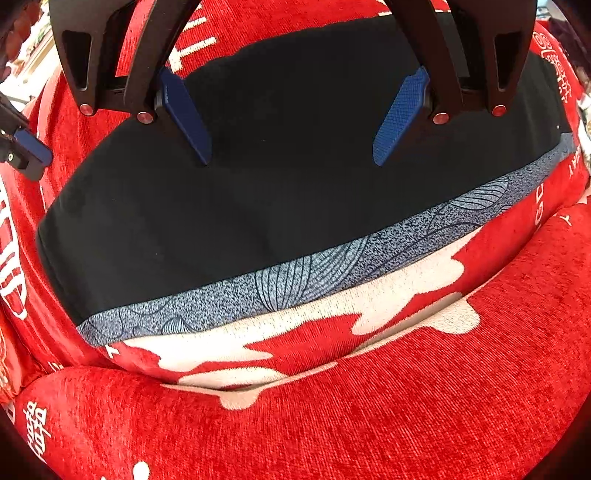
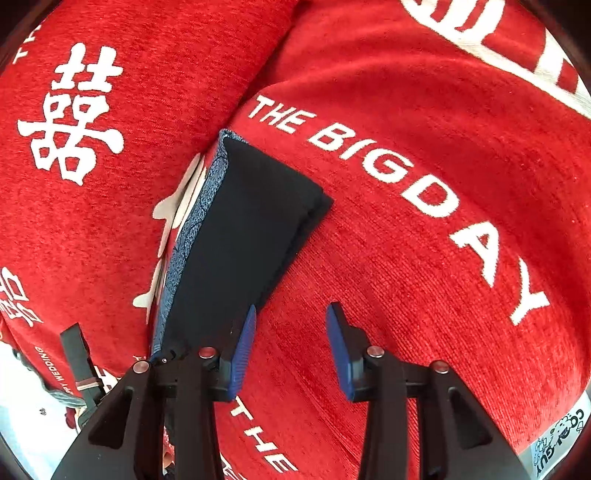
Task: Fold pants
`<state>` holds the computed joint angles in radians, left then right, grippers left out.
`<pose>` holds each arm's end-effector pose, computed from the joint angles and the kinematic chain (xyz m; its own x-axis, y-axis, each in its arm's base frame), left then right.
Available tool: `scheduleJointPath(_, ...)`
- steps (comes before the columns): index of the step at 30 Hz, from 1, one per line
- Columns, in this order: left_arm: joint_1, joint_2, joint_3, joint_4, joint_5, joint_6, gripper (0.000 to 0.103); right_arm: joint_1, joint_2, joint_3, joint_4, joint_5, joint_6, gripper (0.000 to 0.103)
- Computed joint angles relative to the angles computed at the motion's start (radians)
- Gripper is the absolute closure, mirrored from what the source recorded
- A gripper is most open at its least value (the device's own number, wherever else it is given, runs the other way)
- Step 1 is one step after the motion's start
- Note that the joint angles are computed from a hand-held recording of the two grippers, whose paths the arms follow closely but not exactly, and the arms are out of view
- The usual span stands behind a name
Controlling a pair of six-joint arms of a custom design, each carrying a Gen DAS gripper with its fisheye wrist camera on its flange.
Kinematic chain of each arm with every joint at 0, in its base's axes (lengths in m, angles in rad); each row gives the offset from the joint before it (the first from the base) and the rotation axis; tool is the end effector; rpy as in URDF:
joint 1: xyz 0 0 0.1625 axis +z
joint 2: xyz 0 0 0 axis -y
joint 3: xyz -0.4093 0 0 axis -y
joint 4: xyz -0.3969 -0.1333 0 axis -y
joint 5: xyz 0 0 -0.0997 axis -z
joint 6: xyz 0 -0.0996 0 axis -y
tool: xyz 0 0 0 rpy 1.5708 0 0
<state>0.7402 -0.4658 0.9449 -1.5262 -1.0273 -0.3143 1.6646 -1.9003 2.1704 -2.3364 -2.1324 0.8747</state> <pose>-0.4377 -0.6501 0.0397 -0.5651 0.5863 -0.5805 0.4886 0.8047 0.3371 0.1153 -0.3687 0.4171 -0.6188 0.7829 -0.0644 0.6120 0.4290 -0.6644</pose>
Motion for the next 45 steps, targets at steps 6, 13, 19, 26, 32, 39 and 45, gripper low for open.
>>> scheduleJointPath(6,-0.014,-0.025,0.08,-0.021,-0.013,-0.028,0.013,-0.006,0.021,-0.027,0.007,0.014,-0.038,0.06)
scheduleJointPath(13,-0.02,-0.08,0.171,-0.063,-0.025,-0.047,0.013,-0.008,0.023,-0.022,-0.004,0.033,-0.044,0.06)
scheduleJointPath(19,-0.006,-0.072,0.12,-0.027,-0.022,-0.05,0.013,-0.006,0.014,-0.004,-0.035,0.049,-0.057,0.06)
scheduleJointPath(26,0.001,-0.115,0.181,-0.059,-0.025,-0.068,0.013,-0.04,-0.021,0.045,-0.137,0.099,-0.067,0.059)
scheduleJointPath(32,0.003,-0.14,0.237,-0.113,-0.027,-0.066,0.013,-0.079,-0.006,0.069,-0.224,0.148,-0.103,0.055)
scheduleJointPath(39,0.001,-0.135,0.273,-0.174,-0.038,-0.044,0.013,-0.129,0.052,0.069,-0.352,0.209,-0.17,0.053)
scheduleJointPath(45,0.004,-0.128,0.221,-0.171,-0.019,-0.061,0.037,-0.144,0.126,0.042,-0.467,0.212,-0.146,0.09)
